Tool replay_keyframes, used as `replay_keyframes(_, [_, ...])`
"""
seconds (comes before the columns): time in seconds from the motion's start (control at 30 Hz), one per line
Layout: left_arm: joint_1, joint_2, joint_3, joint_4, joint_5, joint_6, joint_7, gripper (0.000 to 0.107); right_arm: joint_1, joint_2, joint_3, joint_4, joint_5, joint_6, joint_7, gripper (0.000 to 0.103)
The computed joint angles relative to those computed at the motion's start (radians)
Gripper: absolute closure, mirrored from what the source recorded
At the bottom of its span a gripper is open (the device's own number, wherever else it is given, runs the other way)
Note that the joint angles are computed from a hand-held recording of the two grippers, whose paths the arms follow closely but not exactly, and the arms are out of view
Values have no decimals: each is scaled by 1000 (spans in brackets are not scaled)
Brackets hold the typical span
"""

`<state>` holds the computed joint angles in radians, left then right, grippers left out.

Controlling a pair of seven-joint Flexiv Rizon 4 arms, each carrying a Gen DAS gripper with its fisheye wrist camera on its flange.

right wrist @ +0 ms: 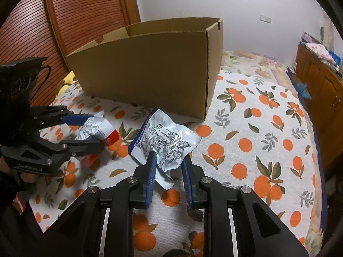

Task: Organize snacks
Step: 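Lift both silver pouches and carry them over the open box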

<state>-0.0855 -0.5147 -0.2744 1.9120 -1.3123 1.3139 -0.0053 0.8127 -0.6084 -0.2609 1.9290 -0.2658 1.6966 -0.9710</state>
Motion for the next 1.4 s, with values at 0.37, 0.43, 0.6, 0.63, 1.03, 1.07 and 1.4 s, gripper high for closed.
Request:
replay_keyframes(0.37, [-29, 73, 29, -22, -127, -21, 105, 49, 193, 61, -203, 69, 46, 41, -20, 82])
replay_keyframes(0.43, [-38, 79, 40, -38, -150, -21, 127, 48, 232, 73, -243, 76, 58, 43, -34, 82])
replay_keyframes(0.6, [-48, 84, 65, -80, -175, -16, 154, 48, 328, 96, -345, 86, 87, 47, -70, 82])
replay_keyframes(0.63, [-48, 82, 68, -88, -176, -15, 155, 48, 349, 99, -369, 86, 92, 49, -77, 82])
replay_keyframes(1.03, [-15, 17, 57, -195, -96, 36, 95, 48, 349, 87, -402, -5, 92, 31, -142, 82])
replay_keyframes(1.07, [-9, 13, 52, -199, -86, 40, 86, 48, 339, 84, -396, -17, 85, 26, -143, 82])
replay_keyframes(1.4, [64, -94, 20, -322, 153, 36, -134, 47, 115, 9, -207, -207, -36, -45, -102, 81])
